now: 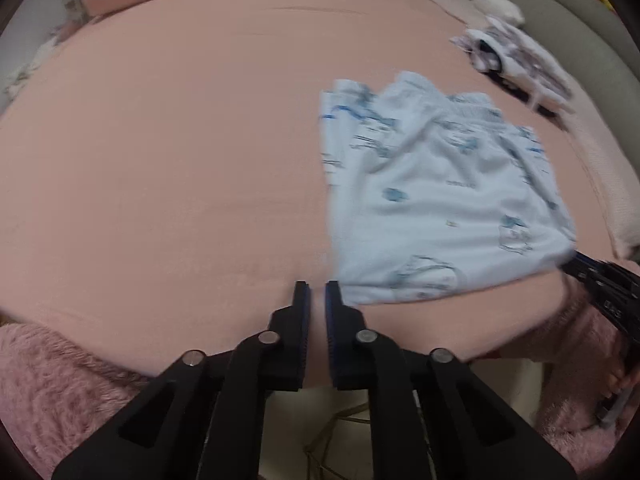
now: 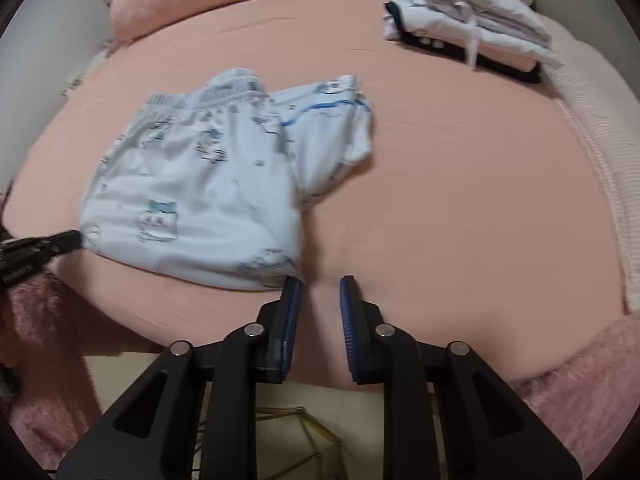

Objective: Fold clothes
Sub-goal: 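Move both grippers toward the elastic waistband of the folded garment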

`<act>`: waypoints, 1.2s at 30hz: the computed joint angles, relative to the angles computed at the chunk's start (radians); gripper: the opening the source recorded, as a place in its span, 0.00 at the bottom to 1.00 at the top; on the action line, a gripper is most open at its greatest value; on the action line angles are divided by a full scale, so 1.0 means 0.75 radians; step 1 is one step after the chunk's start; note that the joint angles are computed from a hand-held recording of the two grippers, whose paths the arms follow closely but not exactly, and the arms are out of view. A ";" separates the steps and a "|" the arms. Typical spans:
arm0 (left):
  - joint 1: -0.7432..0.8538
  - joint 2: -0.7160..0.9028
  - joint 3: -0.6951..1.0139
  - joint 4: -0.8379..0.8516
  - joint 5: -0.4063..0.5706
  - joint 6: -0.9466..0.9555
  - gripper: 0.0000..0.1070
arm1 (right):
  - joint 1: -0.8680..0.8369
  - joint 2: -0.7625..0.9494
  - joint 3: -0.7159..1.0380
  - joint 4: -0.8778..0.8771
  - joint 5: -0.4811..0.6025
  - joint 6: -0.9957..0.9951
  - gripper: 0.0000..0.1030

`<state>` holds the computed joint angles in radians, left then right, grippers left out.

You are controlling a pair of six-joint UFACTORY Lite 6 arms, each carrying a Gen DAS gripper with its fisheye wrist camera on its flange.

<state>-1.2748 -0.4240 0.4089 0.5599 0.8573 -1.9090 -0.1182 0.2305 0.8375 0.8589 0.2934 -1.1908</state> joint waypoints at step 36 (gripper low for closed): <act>0.673 0.254 0.191 0.483 -0.581 0.307 0.28 | 0.044 0.557 0.762 0.119 0.272 -0.221 0.21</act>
